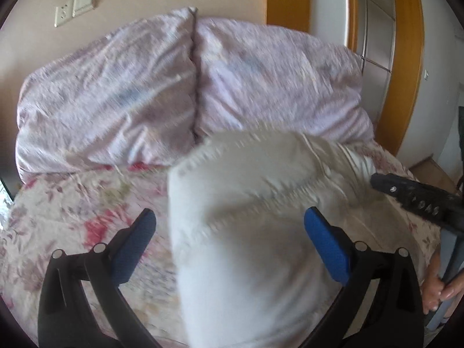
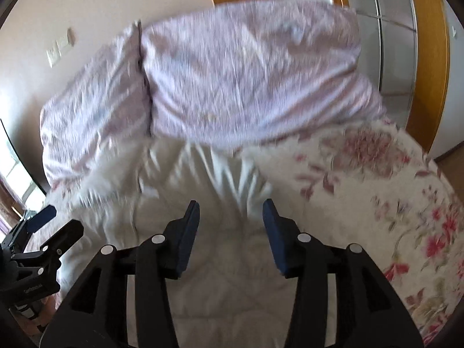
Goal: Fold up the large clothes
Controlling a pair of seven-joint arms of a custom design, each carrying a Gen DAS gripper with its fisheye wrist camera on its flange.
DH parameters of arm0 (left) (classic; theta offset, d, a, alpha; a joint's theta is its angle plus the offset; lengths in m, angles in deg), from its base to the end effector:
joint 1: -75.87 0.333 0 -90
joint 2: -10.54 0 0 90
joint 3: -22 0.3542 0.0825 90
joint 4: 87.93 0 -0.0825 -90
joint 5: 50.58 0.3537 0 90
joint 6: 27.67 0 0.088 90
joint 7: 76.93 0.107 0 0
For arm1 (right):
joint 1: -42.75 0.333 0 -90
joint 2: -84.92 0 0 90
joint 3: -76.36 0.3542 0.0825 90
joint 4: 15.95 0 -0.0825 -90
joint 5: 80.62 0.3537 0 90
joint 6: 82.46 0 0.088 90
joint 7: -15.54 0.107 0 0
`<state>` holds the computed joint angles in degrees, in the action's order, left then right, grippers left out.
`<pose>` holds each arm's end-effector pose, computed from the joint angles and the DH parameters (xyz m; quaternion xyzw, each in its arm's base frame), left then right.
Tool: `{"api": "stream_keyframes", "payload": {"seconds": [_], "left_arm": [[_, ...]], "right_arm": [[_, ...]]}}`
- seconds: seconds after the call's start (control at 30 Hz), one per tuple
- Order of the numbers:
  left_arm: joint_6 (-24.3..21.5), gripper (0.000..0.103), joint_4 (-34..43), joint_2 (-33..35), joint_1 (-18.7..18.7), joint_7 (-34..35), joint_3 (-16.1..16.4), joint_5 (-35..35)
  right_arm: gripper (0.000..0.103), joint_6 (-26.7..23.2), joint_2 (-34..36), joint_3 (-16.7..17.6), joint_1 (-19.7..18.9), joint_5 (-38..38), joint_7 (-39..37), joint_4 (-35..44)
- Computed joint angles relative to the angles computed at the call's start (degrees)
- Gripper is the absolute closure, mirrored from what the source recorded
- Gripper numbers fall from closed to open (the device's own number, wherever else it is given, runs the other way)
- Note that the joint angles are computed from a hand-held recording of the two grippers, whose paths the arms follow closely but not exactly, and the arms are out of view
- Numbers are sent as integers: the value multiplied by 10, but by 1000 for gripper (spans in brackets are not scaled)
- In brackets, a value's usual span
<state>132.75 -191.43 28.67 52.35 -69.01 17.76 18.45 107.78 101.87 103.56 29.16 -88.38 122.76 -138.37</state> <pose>0.5599 -0.3379 0.4762 -0.6109 0.6544 -0.3342 0.2950 0.5952 0.1311 0.4530 -0.6317 0.6328 -0.1881 0.4063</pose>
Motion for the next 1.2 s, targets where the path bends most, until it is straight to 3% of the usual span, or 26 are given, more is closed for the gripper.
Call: {"api": "stream_keyframes", "payload": {"seconds": [0.07,0.2,0.27,0.4,0.5,0.6,0.8,0.97,1.13,1.2], "left_arm": [[-6,2,13,7,6,29,-3,-22],[-30,2,49,39,4,95,-2,-64],[-16,2,57,50,0,102,6,-68],[-26,2,75,69,-17,130,15,-96],[-26,2,82,79,-26,132,24,-109],[-13,2,82,87,-28,136,31,-124],[14,2,77,94,-50,89,64,-95],[39,2,73,98,-46,65,70,-83],[32,2,78,101,-51,67,73,-89],[28,2,75,97,-48,73,69,-96]], "right_arm": [[56,-14,10,-1,2,0,3,20],[56,-34,22,-125,124,35,-13,46],[57,-42,35,-150,148,51,-19,52],[57,-27,52,-121,122,74,-44,46],[57,-7,69,-71,74,74,-48,44],[57,-3,78,-48,52,64,-42,45],[57,8,82,-59,60,50,-28,45],[57,6,80,-99,99,48,-21,49],[57,-6,81,-113,112,50,-22,58],[56,-7,81,-101,101,50,-26,58]]}}
